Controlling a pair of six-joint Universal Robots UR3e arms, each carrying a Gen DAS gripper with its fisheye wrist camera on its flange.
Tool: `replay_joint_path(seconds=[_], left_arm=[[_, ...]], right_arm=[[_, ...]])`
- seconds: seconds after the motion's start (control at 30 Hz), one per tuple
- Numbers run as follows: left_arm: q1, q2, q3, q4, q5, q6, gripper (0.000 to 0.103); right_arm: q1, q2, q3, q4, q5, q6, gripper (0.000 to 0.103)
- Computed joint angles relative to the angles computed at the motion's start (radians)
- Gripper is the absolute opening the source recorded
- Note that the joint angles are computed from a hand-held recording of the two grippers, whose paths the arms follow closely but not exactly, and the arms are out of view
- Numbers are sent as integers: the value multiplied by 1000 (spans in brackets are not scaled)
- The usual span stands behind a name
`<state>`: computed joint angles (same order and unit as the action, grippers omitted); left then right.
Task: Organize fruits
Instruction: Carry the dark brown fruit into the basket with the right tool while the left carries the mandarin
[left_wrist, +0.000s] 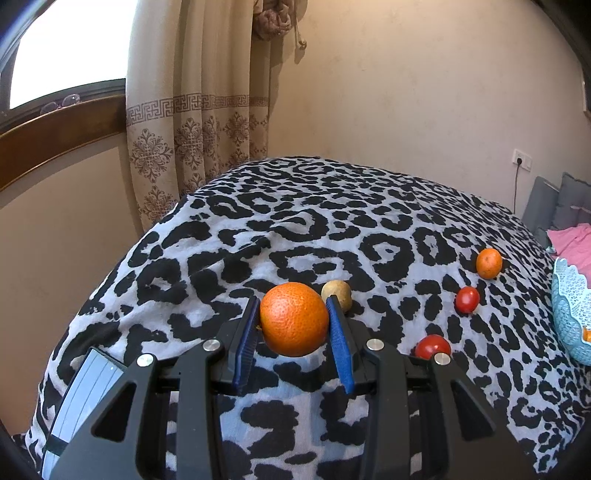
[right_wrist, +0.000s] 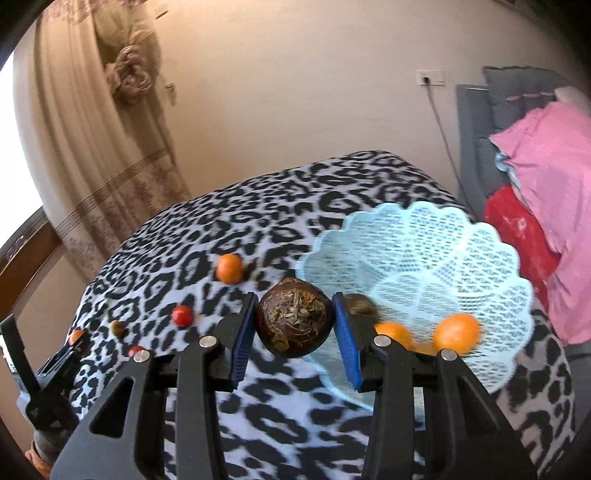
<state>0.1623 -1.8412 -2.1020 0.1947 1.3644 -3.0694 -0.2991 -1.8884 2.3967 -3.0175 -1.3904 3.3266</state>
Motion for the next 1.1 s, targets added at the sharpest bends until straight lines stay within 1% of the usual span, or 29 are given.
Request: replay_joint_path(seconds=[0.13, 0.23, 0.33, 0.4, 0.53, 0.67, 0.83, 0.93, 1.1], left_arm=[[-12, 30, -15, -18, 19, 9, 37], [-17, 57, -27, -40, 11, 15, 37], [-25, 84, -39, -50, 3, 17, 37], [-32, 101, -45, -52, 0, 19, 37], [-52, 138, -54, -57, -3, 21, 37], [-78, 163, -51, -70, 0, 16, 37], [-119, 166, -40, -84, 15, 15, 37], [-139, 164, -33, -95, 19, 15, 37], [-173, 162, -26, -99, 37, 13, 37]], right_arm=[[-123, -102, 76, 44, 64, -32, 42], [-278, -226, 134, 150, 185, -66, 42], [-341, -285, 159, 188, 210, -92, 42], [-402, -339, 174, 238, 247, -123, 42], [-477, -394, 193, 294, 279, -157, 42], [-542, -462, 216, 391, 327, -207, 42], [-567, -505, 244, 422, 350, -232, 42], [-609, -538, 250, 460, 372, -252, 42], [-714, -657, 255, 615, 434, -322, 42]])
